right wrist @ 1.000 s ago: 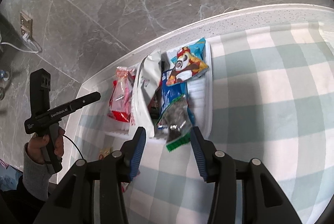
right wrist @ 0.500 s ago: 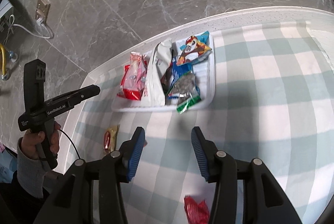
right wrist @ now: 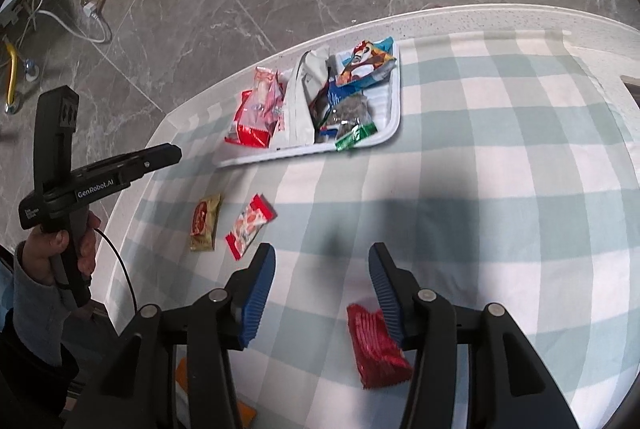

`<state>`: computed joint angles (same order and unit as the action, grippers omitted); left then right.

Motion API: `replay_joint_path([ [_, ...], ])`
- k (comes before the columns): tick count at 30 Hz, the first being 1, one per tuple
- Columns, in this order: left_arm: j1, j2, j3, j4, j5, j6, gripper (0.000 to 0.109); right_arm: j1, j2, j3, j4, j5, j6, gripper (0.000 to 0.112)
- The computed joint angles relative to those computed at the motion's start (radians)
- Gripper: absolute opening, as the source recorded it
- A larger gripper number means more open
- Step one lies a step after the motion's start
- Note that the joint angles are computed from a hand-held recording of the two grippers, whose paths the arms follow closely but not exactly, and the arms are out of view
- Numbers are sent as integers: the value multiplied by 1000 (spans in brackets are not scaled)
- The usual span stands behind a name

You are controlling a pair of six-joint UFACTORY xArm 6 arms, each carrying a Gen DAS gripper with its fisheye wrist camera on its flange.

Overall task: Organize snacks
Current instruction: 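Move both tools back toward the gold packet and red packet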

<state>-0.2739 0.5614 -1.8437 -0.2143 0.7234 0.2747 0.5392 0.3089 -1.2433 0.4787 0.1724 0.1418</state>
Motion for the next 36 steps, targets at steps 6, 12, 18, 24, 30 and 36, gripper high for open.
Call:
replay_joint_path([
  [6, -4, -60, 98, 15, -39, 3, 28, 9, -29, 55, -94, -15, 82, 53],
  [12, -5, -98, 159, 22, -62, 7, 28, 16, -50, 91, -156, -25, 138, 53],
  [18, -7, -120, 201, 32, -79, 8, 28, 22, -62, 116, -211, -29, 187, 54],
  [24, -9, -137, 233, 40, -92, 8, 28, 24, -68, 127, -232, -31, 209, 54],
  [30, -10, -139, 238, 46, -93, 4, 28, 19, -71, 137, -267, -30, 235, 55],
  [36, -8, -121, 222, 56, -86, 5, 28, 13, -71, 142, -303, -23, 261, 55],
])
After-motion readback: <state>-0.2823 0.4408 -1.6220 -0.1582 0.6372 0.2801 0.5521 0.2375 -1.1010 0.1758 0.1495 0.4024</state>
